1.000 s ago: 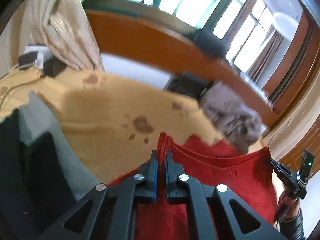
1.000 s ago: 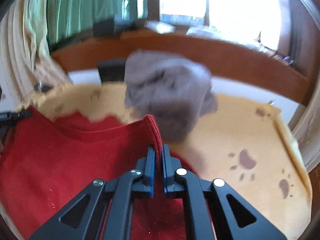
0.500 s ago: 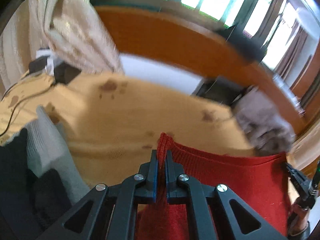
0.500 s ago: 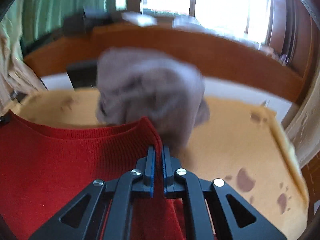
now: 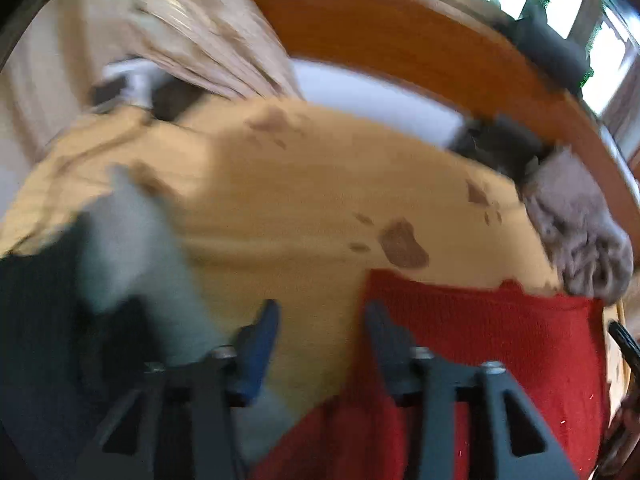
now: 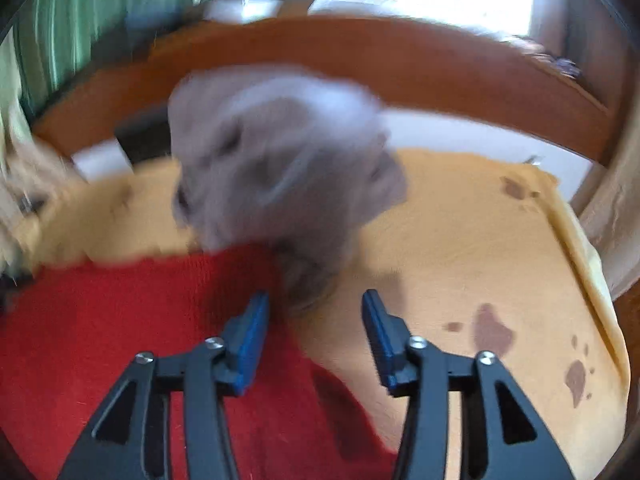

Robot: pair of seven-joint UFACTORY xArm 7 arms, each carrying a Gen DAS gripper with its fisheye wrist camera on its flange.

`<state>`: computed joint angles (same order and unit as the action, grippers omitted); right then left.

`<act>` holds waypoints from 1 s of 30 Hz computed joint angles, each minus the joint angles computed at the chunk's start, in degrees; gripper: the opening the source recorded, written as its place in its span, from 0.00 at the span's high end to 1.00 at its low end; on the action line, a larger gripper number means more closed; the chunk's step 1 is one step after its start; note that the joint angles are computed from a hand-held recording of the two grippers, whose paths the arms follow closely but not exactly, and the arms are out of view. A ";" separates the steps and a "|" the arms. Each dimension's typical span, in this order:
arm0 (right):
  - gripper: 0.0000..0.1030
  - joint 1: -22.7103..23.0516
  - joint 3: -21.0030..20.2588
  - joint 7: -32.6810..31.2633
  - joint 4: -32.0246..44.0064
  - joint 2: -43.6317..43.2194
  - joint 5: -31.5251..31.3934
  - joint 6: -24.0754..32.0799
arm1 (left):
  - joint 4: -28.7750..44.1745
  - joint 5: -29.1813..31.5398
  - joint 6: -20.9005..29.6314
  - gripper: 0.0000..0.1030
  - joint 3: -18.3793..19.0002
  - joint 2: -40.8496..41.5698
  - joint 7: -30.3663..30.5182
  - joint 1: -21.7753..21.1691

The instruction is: Fold clothes

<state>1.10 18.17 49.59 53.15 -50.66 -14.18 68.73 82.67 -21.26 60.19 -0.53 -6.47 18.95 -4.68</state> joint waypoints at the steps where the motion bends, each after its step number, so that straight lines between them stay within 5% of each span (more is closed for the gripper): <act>1: 0.28 0.00 -0.15 0.60 0.03 -2.33 -0.19 0.18 | -1.65 -0.84 -1.90 0.49 0.44 -2.64 1.08 0.27; 5: 0.20 1.34 0.80 1.78 -0.21 -11.77 1.62 -1.22 | -9.33 -6.57 -6.92 0.21 3.36 -13.93 7.42 -1.29; 9: 0.20 3.78 5.98 -0.78 1.64 -12.41 5.05 -0.77 | -18.24 -10.06 -3.33 0.20 5.66 -23.73 12.90 -5.56; 13: 0.21 6.56 10.30 -2.17 1.59 -7.93 9.18 3.78 | -24.38 -7.10 0.23 0.20 4.89 -26.12 11.36 -5.69; 20: 0.20 14.36 5.73 -5.87 -7.47 -10.97 11.41 3.42 | -32.30 -3.27 -7.15 0.20 5.93 -29.85 19.72 -6.27; 25: 0.18 13.99 6.43 -6.09 -6.88 -10.05 10.90 3.50 | -32.55 -2.68 -6.80 0.20 6.11 -30.39 19.22 -6.77; 30: 0.18 11.75 7.49 -2.71 -5.81 -11.87 10.04 1.48 | -28.04 -6.88 -1.01 0.20 7.74 -31.02 15.06 -8.32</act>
<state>12.85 25.65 46.89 47.34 -62.53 -4.14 70.20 54.63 -28.14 59.18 7.21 -37.49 34.00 -13.01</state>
